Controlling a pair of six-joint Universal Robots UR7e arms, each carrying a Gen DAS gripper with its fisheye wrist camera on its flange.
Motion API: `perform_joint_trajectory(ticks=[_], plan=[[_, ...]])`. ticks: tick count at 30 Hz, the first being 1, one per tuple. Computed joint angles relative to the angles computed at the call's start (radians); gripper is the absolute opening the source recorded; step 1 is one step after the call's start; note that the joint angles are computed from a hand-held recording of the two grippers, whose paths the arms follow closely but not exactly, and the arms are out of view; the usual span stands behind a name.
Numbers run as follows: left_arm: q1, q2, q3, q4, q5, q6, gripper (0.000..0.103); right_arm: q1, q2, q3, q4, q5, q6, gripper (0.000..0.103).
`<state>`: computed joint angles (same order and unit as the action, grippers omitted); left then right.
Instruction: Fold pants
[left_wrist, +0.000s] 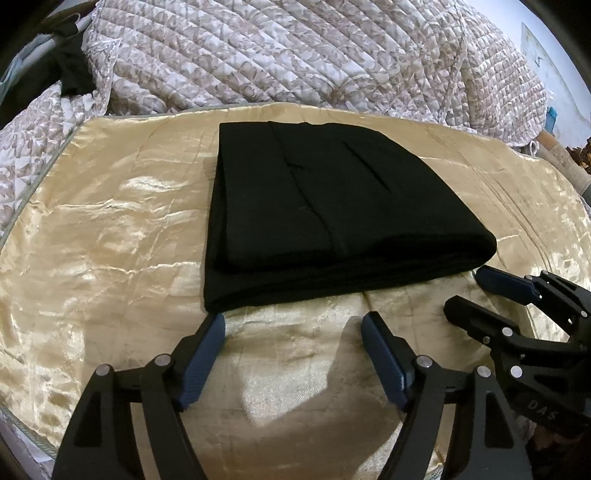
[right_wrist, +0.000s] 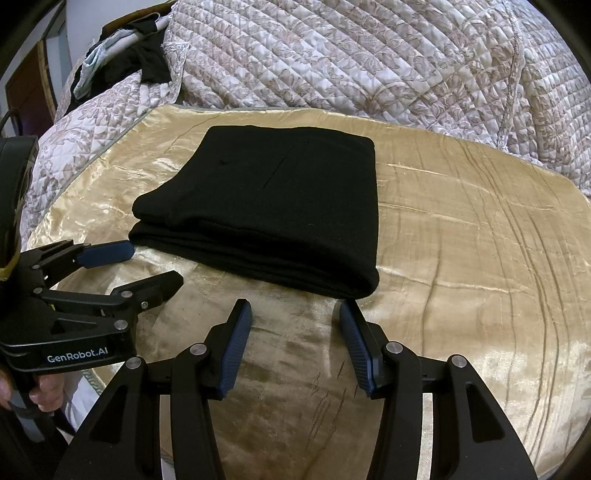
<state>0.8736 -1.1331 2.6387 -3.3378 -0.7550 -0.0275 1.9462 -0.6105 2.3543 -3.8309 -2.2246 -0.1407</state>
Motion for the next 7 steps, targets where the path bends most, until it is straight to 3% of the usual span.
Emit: perform_joint_trajectory(ticks=[7], plan=[[0.004,0.012,-0.007,-0.015,0.007,0.012,0.079,0.001,0.001,-0.002,0.0,-0.004,-0.006,0.05]])
